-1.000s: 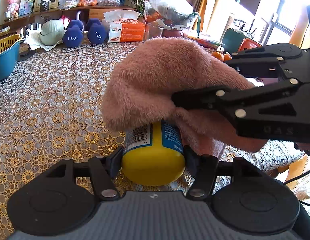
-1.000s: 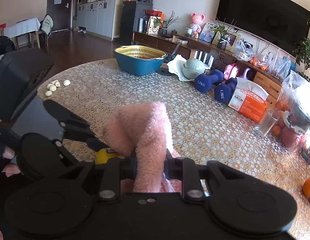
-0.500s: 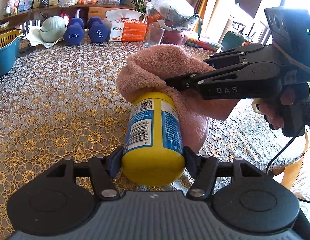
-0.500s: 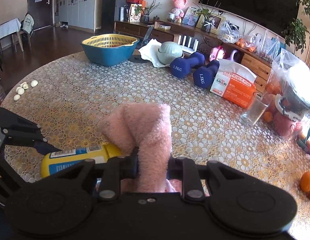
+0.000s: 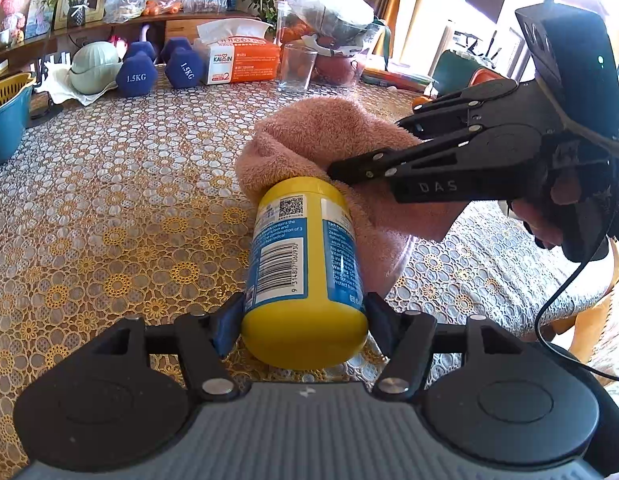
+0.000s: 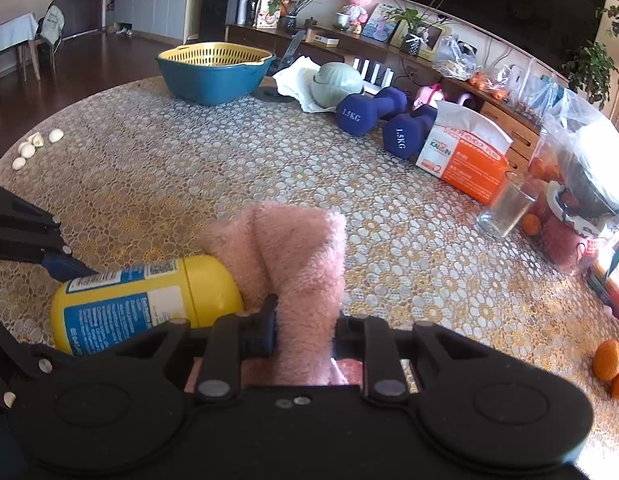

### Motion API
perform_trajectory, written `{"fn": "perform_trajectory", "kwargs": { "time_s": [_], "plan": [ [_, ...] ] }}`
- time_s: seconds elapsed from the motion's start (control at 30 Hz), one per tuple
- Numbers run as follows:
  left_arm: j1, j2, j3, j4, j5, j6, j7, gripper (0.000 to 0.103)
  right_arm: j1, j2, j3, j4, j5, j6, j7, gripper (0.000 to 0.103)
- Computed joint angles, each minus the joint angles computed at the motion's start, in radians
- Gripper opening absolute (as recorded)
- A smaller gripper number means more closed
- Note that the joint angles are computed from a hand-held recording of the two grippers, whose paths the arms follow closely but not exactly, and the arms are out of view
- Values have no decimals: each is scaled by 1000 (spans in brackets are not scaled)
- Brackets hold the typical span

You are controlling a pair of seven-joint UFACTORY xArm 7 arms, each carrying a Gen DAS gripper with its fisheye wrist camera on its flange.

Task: Clean container
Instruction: 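Turn the bottle with the left tool while the right tool wipes its label with the towel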

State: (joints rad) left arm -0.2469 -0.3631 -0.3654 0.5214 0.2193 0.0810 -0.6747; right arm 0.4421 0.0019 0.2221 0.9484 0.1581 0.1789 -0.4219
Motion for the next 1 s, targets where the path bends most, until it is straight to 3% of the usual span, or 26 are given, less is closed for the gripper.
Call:
{"fn": "perform_trajectory", "kwargs": {
  "time_s": [0.1,0.43,0.57,0.73,0.9,1.0],
  "plan": [
    [99,-31,-109,8,83,24,-61,84,-4,-42,-9,-32,30,-8,9,22],
    [325,-156,-432,82,446,177,-222,85,53,-210,-83,-165,165,-8,-29,22],
    [369,-137,-522,130,563,259,-274,85,79,-266,-107,-211,176,-7,-35,22],
    [398,-87,-582,168,664,351,-368,85,95,-312,-115,-252,158,-2,-7,22],
    [353,-34,-522,177,711,372,-412,84,123,-341,-134,-275,155,1,-1,22],
    [323,-19,-479,174,739,375,-445,71,138,-350,-141,-282,157,-5,2,22]
  ]
}}
